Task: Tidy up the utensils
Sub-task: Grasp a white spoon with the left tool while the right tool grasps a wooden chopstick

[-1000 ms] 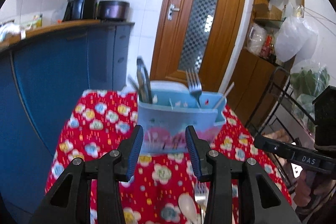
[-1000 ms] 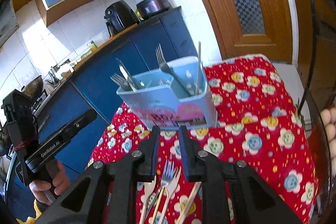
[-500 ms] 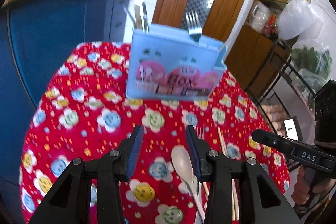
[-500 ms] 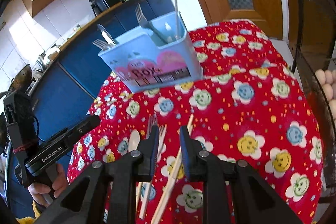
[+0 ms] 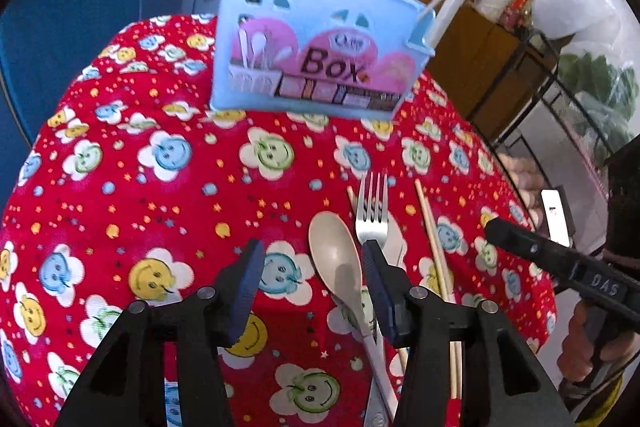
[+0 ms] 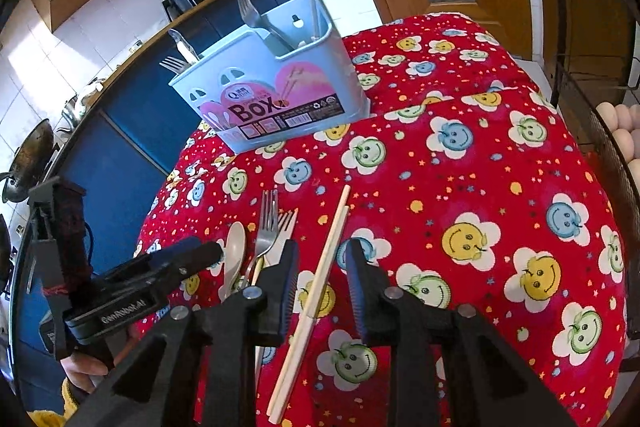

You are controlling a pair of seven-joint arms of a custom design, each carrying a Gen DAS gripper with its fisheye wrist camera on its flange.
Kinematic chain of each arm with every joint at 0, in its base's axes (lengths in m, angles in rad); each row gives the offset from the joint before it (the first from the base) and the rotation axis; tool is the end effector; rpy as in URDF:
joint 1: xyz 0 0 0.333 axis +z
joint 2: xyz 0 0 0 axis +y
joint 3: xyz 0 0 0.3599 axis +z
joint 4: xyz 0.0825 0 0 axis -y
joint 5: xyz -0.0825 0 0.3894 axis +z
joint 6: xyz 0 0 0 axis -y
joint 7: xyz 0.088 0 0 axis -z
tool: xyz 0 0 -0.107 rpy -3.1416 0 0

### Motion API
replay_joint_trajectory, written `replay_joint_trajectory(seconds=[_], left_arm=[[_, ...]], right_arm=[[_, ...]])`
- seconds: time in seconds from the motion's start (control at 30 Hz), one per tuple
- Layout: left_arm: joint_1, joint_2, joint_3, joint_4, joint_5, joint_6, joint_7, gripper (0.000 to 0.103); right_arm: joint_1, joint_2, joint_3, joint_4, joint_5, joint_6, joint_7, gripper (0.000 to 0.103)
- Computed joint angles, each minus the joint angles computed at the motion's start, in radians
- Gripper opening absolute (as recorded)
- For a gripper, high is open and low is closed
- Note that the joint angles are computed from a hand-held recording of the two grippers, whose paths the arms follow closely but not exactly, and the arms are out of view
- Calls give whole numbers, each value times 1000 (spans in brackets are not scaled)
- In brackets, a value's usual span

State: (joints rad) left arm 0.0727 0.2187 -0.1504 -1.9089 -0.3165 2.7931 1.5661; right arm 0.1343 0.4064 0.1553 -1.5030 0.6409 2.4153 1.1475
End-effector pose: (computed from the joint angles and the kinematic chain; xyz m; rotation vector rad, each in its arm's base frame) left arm 0.6661 -0.0296 0.4999 -2.1116 1.7216 -0.9101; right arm 0.7153 0.1940 0.5325 -1.9176 1.4068 0.0315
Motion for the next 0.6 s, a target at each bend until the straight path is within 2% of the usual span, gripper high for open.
replay_joint_trajectory(seconds=[0.1, 0.17, 0.27, 0.4, 0.5, 0.6], left_arm=[[-16, 18, 14, 14, 40, -22, -34, 52], [-42, 30, 44, 25, 120, -42, -103, 52], [-80, 37, 81, 23, 256, -21, -189, 52], [-99, 46, 97, 31, 369, -13, -265, 52], [-79, 48, 75, 36, 361, -16, -261, 51], [-53, 44, 43, 32, 310, -13, -223, 39]], right_arm=[[-2, 2, 0, -1, 3, 0, -1, 27], [-3, 3, -1, -3, 2, 1, -2, 27], [-4, 3, -1, -6, 2, 2, -3, 27], [-8, 8, 1, -5, 8, 2, -4, 27], [-9, 14, 1, -1, 8, -3, -2, 27], [-10, 17, 3, 1, 9, -6, -2, 27]])
